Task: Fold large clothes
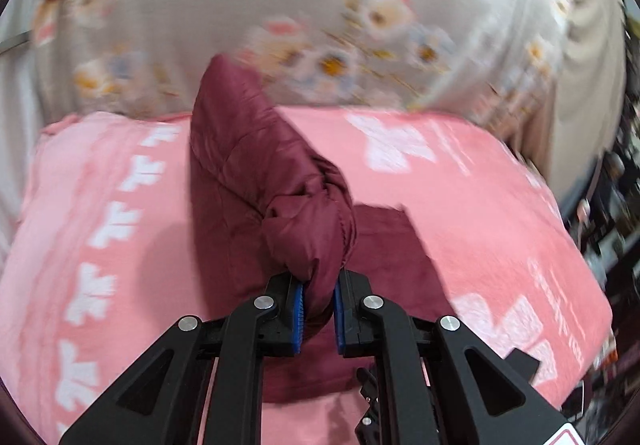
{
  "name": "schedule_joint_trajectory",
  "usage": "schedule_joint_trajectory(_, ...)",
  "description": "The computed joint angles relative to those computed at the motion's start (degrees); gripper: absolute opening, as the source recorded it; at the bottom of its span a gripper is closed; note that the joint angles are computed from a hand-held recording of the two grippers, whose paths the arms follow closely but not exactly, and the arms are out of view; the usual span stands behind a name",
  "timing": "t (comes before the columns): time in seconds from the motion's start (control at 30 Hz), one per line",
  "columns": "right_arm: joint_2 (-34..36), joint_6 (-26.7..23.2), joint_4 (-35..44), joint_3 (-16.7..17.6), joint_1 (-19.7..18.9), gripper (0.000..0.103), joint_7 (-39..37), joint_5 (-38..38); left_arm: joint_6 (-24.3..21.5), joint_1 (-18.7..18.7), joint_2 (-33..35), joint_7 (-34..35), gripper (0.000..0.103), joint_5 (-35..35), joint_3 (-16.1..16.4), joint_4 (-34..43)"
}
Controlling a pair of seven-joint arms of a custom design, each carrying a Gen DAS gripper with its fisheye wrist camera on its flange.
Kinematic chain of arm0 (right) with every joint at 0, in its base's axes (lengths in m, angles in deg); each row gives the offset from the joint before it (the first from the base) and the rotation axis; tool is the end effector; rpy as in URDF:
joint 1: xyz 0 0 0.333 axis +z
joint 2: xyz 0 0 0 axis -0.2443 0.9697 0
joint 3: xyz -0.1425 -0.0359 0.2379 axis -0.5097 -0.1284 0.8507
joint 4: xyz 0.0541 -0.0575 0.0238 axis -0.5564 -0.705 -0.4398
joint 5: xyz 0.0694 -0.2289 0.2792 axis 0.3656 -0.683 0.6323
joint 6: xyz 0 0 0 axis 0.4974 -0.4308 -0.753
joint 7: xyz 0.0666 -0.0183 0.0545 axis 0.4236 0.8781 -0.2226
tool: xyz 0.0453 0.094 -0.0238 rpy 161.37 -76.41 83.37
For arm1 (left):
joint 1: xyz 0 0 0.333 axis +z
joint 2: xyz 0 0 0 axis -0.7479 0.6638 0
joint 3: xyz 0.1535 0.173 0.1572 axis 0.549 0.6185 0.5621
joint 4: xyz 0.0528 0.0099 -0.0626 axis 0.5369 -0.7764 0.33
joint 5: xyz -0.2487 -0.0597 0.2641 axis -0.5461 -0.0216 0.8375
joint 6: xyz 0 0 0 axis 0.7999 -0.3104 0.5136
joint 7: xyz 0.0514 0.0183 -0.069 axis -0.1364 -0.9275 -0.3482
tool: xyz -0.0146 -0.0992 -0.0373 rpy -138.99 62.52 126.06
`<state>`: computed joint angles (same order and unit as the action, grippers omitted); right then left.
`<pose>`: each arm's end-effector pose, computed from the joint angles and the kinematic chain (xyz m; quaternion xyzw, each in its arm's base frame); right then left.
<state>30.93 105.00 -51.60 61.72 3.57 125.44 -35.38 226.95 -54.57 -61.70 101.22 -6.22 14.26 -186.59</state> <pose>0.5384 0.1983 0.5171 -0.7248 0.5524 -0.1057 0.3980 0.5354 -0.1609 0.6324 -0.6783 0.5847 -0.3237 0.3055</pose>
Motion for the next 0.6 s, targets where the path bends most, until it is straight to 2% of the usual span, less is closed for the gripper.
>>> schedule_joint_trajectory(0.17,-2.53,-0.10,-4.16,-2.39,-3.16,0.015,2.33,-0.92,-5.96,-3.09,14.08,2.63,0.012,-2.70,-2.26,11.53)
schedule_joint_trajectory(0.2,-2.88,-0.33,-4.86,-2.86,-3.90,0.015,2.75,-0.89,-8.65,-3.96,17.78,3.01,0.014,-2.55,-2.46,14.95)
schedule_joint_trajectory(0.27,-3.06,-0.69,-5.40,-3.43,-5.11,0.015,3.50,-1.10,-12.79,-6.32,22.07,2.00,0.018,0.80,-1.90,18.64)
schedule_joint_trajectory(0.3,-3.19,-0.78,-5.54,-3.59,-5.53,0.015,3.50,-0.91,-12.93,-7.06,22.19,1.40,0.025,2.09,-1.67,18.37)
schedule_joint_trajectory(0.33,-3.26,-0.93,-5.43,-3.81,-5.87,0.015,3.07,-0.33,-11.82,-6.90,21.65,1.84,0.040,1.62,-1.82,17.43)
schedule_joint_trajectory(0.43,-3.21,-0.98,-4.00,-4.17,-6.33,0.019,0.53,2.66,-4.73,-4.07,16.07,6.15,0.059,-6.44,-3.34,11.45)
schedule_joint_trajectory(0.47,-3.35,-1.03,-3.62,-4.26,-6.35,0.025,-0.66,4.15,-1.93,-3.28,13.45,7.35,0.062,-8.65,-3.39,9.05)
schedule_joint_trajectory(0.5,-3.46,-1.17,-2.49,-4.41,-6.14,0.033,-2.74,7.05,1.91,-2.59,10.37,8.54,0.074,-10.40,-3.18,6.11)
schedule_joint_trajectory(0.53,-3.51,-1.33,-1.56,-4.50,-6.00,0.037,-4.51,9.32,4.42,-2.29,7.80,8.17,0.084,-10.09,-2.54,3.71)
schedule_joint_trajectory(0.57,-3.64,-1.78,-0.52,-4.62,-5.79,0.046,-6.81,11.93,6.09,-2.05,5.20,5.77,0.086,-7.47,-1.77,1.44)
schedule_joint_trajectory(0.6,-2.97,-2.57,1.23,-4.76,-5.84,0.051,-8.05,13.19,6.35,-1.23,2.04,0.53,0.086,-1.67,-0.95,-0.99)
